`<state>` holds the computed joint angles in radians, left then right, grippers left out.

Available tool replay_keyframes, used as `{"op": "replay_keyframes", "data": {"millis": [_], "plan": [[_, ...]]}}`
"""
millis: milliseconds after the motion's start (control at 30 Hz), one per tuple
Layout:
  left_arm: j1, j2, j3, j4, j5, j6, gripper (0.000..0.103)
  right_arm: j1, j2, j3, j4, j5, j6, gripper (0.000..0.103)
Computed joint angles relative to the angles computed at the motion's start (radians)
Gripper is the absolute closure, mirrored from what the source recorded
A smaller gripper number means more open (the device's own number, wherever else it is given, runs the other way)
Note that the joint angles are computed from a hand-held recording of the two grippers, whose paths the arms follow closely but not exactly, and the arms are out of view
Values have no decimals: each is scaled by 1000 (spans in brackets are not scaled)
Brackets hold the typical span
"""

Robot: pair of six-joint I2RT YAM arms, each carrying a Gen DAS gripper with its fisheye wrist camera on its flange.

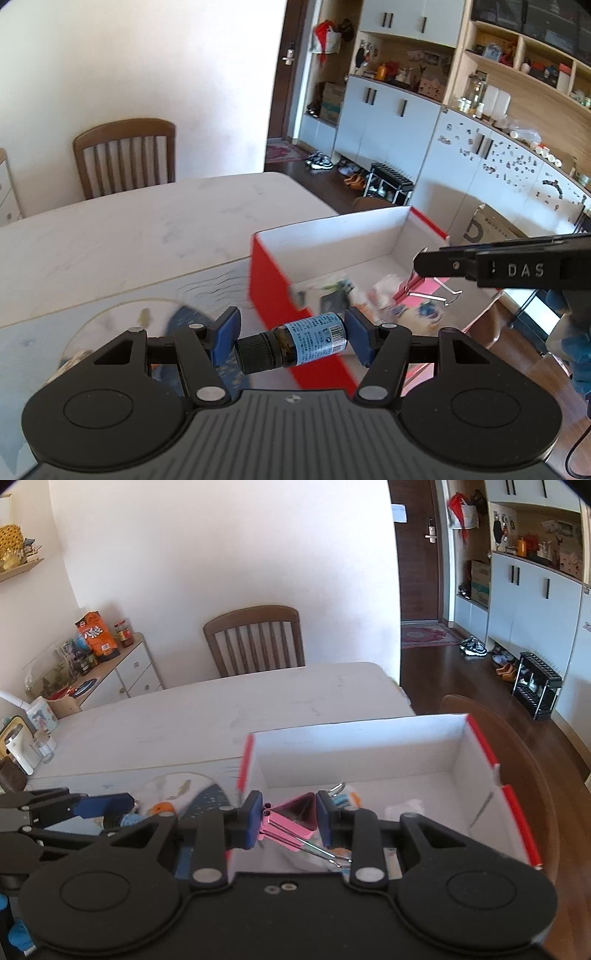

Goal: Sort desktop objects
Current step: 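Carry the bottle with the left gripper while the right gripper carries the pink clip into the box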

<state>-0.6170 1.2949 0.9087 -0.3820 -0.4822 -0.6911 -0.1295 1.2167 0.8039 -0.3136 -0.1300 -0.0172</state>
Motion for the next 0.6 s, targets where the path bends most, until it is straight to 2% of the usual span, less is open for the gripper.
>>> {"op": "replay_keyframes", "data": {"millis": [300, 600], "plan": [[-16, 195, 180, 22, 31, 57, 42, -196, -2, 0, -14, -117, -98, 73], [4, 397, 349, 18, 89, 101, 42, -319, 70, 32, -2, -175, -158, 73]]}}
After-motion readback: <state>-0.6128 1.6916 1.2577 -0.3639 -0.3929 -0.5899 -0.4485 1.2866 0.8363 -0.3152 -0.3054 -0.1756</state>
